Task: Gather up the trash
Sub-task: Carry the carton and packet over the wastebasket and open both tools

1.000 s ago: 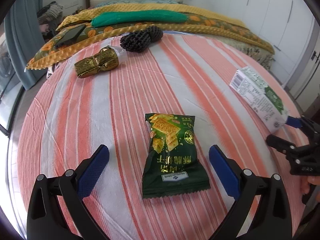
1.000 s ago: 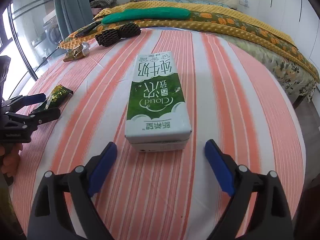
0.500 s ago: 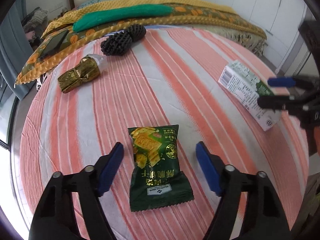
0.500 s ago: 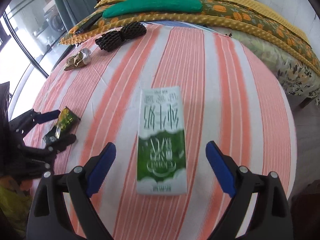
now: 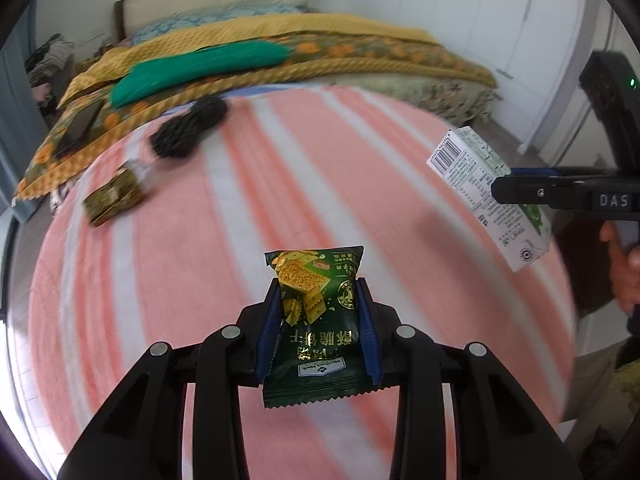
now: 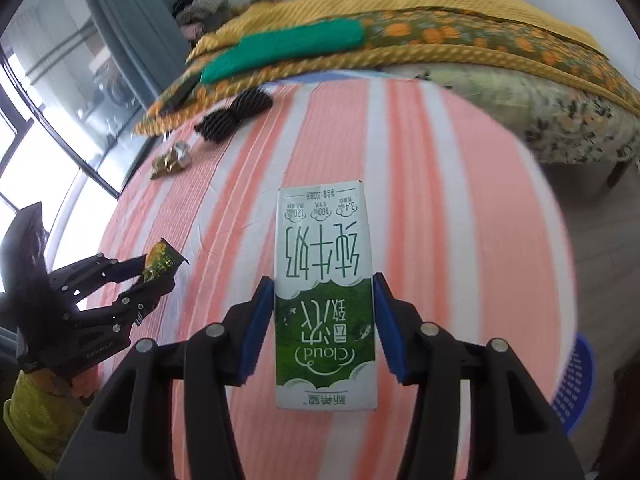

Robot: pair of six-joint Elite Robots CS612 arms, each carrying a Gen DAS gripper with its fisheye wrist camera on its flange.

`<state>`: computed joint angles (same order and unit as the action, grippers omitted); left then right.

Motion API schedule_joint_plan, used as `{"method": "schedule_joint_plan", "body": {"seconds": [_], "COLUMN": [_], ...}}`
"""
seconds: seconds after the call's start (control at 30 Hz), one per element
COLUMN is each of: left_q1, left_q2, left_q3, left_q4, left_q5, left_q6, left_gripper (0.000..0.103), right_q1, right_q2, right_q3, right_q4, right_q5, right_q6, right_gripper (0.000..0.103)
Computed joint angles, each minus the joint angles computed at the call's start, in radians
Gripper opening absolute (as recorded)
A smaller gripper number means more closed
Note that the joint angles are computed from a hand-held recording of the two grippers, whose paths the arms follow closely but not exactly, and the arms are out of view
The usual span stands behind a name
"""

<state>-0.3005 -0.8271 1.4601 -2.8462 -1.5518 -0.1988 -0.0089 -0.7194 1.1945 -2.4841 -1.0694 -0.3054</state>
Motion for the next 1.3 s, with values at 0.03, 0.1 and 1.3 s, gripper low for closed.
{"method": "schedule_joint_plan", "body": {"seconds": [0.03,0.1,1.3], "left_q1": [-0.013,-0.036,-0.286], "left_q2": [0.001,0.005,0.368], "left_q3": [-0.011,-0.032,-0.598], "left_q4": [-0.004,-0.010,0.156], "left_q5": [-0.021,-0.063,-0.138], "left_q6": [0.006,0.017,-0.018], "left_gripper": [0.035,0.035,0.097], "right_q1": [-0.025,-0.061,-0.373], "right_q2": [-0.016,-0.037,0.072], "right_q3": [0.028,0.063,0.186], "right_q4": [-0.027,-0.067,-0.504], "right_q5": [0.012,0.019,-0.142], "right_q6": [0.017,0.040,0.470], "right_gripper": [0.049,0.049,0.097]}}
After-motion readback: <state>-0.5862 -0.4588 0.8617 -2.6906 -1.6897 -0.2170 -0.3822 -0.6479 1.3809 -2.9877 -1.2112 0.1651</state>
